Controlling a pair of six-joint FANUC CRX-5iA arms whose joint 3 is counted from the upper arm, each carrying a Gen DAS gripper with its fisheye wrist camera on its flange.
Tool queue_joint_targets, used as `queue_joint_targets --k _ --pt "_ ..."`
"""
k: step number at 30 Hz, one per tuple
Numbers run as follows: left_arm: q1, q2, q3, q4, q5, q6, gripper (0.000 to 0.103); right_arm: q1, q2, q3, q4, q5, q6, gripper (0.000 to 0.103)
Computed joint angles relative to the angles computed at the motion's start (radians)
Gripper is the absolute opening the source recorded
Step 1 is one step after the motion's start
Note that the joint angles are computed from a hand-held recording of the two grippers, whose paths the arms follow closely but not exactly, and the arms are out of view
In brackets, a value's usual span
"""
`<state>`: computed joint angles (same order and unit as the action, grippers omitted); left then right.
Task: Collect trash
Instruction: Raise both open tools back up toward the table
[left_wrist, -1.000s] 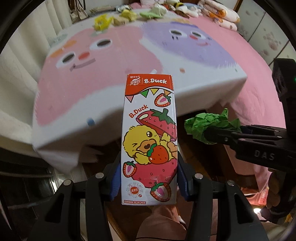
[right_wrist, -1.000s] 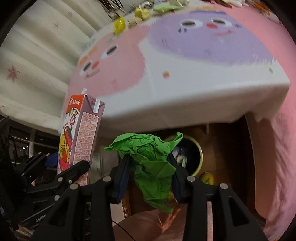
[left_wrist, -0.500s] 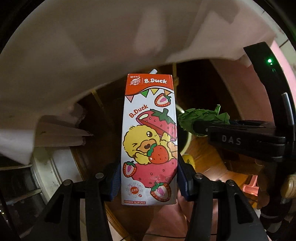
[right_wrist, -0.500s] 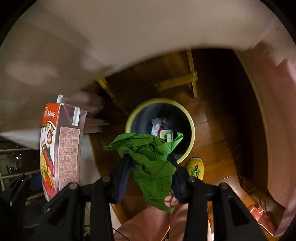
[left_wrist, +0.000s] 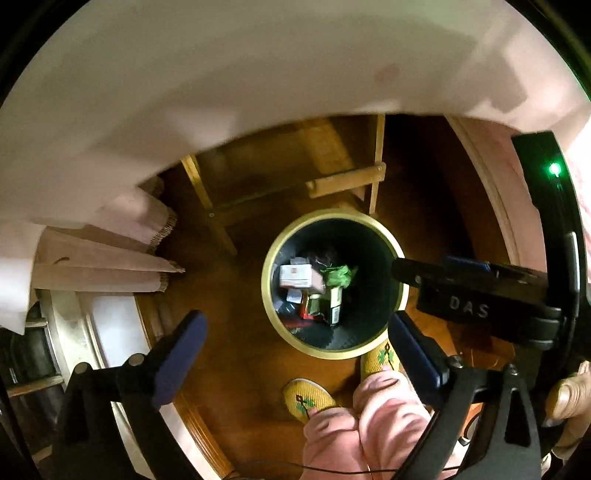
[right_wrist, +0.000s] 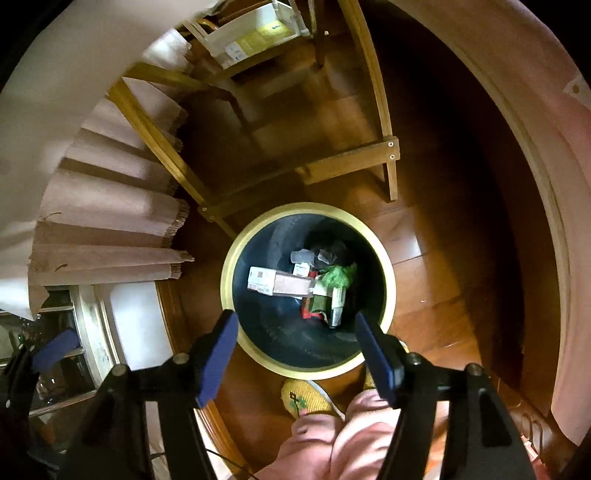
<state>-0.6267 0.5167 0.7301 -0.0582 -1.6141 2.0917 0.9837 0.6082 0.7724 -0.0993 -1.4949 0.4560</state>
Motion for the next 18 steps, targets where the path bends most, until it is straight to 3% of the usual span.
queue_joint_targets --k 10,16,18 --pt "0.017 -0.039 0.085 -0.015 -0.074 0.063 0.098 0.0 0.01 0.139 -0.01 -0.091 -0.005 0.066" --pt "0.006 -0.02 0.269 -0.03 -0.205 0.07 0.098 0.014 0.05 0.334 -0.005 -0.222 -0.013 0.066" --pt "0.001 0.002 0.366 -0.043 -0.268 0.059 0.098 0.023 0.092 0.461 -0.001 -0.294 -0.015 0.066"
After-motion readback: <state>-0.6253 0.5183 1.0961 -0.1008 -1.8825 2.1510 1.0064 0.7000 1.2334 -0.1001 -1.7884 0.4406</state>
